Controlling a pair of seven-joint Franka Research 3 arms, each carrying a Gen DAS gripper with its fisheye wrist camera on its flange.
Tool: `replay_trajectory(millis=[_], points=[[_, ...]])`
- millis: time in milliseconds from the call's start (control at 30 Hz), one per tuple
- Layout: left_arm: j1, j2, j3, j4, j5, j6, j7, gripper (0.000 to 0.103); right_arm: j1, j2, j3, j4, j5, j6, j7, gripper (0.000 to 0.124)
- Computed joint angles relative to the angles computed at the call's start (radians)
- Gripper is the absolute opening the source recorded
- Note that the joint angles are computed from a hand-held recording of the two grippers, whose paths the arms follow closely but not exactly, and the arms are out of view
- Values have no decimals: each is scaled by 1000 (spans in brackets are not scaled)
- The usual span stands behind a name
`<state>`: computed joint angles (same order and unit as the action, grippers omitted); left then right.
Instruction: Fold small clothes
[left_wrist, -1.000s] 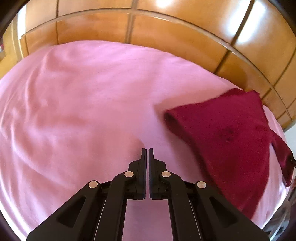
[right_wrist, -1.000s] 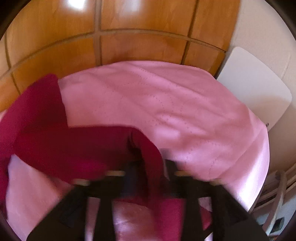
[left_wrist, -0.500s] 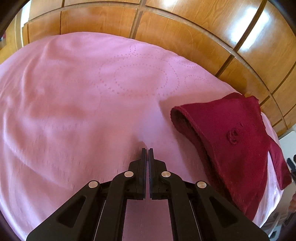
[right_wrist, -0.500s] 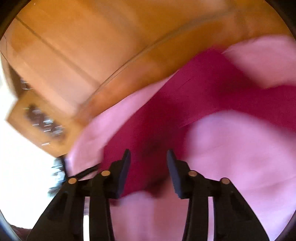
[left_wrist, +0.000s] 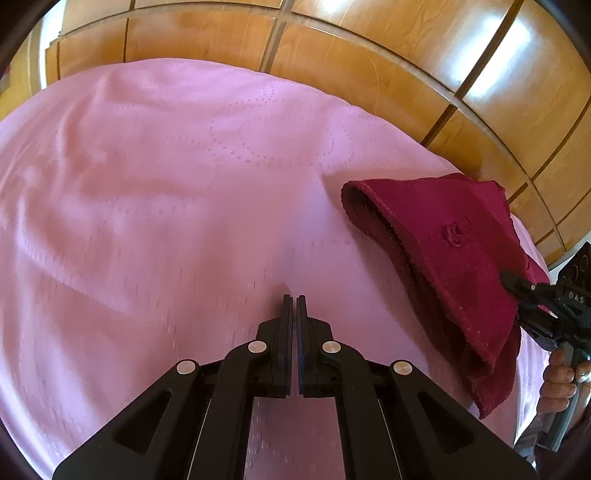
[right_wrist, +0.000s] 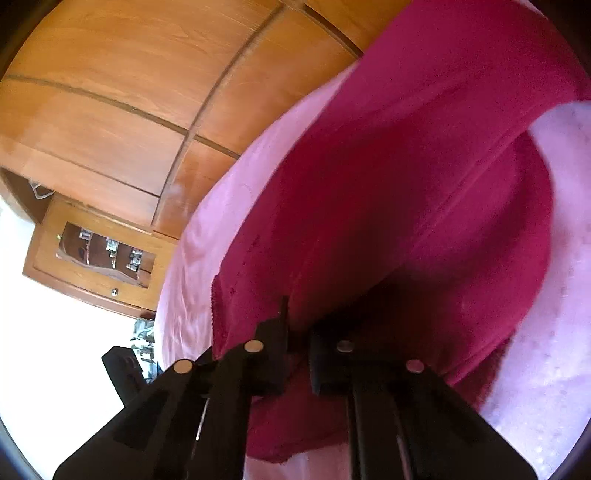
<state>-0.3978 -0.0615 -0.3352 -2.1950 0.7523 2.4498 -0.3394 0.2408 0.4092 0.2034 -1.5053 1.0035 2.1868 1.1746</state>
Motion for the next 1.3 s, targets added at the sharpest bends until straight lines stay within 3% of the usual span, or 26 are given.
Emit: replay_trajectory(millis=[100, 233, 333, 500, 567, 767, 933, 1067, 1133, 1167, 1200, 1233, 1267, 1300], points=[[-3, -11, -3, -4, -5, -8, 0, 0, -44, -104, -17, -87, 37, -2, -93, 6], [-7, -23, -11, -7, -6, -26, 8, 0, -89, -247, -99, -205, 25, 29, -171, 6], [-8, -14, -12, -1, -2, -13, 12, 0, -108, -321, -168, -287, -117, 145, -125, 6], [-13, 68, -1, 71, 44, 63, 26, 0, -127, -305, -229, -349, -473, 303, 117, 6], [-15, 122, 16, 125, 64, 119, 35, 0, -127, -277, -234, -352, -560, 327, 205, 6], [-34, 291, 68, 298, 33, 281, 133, 0, -127, -224, -212, -338, -615, 335, 235, 6], [-90, 427, 87, 470, -58, 213, 307, 0, -129, -206, -205, -320, -631, 331, 224, 6], [-151, 434, 140, 484, -46, 202, 257, 0, -125, -218, -209, -329, -664, 336, 221, 7], [-184, 380, 185, 413, 28, 281, 92, 0, -125, -222, -209, -332, -670, 338, 219, 7], [-199, 356, 209, 380, 93, 315, -2, 4, -122, -219, -210, -328, -681, 336, 224, 7], [-215, 326, 232, 340, 175, 347, -121, 21, -118, -218, -211, -327, -695, 337, 231, 8], [-224, 309, 238, 319, 231, 356, -213, 69, -115, -218, -212, -326, -706, 337, 238, 8], [-245, 298, 249, 315, 311, 330, -321, 85, -113, -216, -212, -323, -714, 337, 244, 9], [-257, 297, 251, 322, 384, 308, -389, 85, -111, -219, -213, -324, -721, 338, 251, 11]])
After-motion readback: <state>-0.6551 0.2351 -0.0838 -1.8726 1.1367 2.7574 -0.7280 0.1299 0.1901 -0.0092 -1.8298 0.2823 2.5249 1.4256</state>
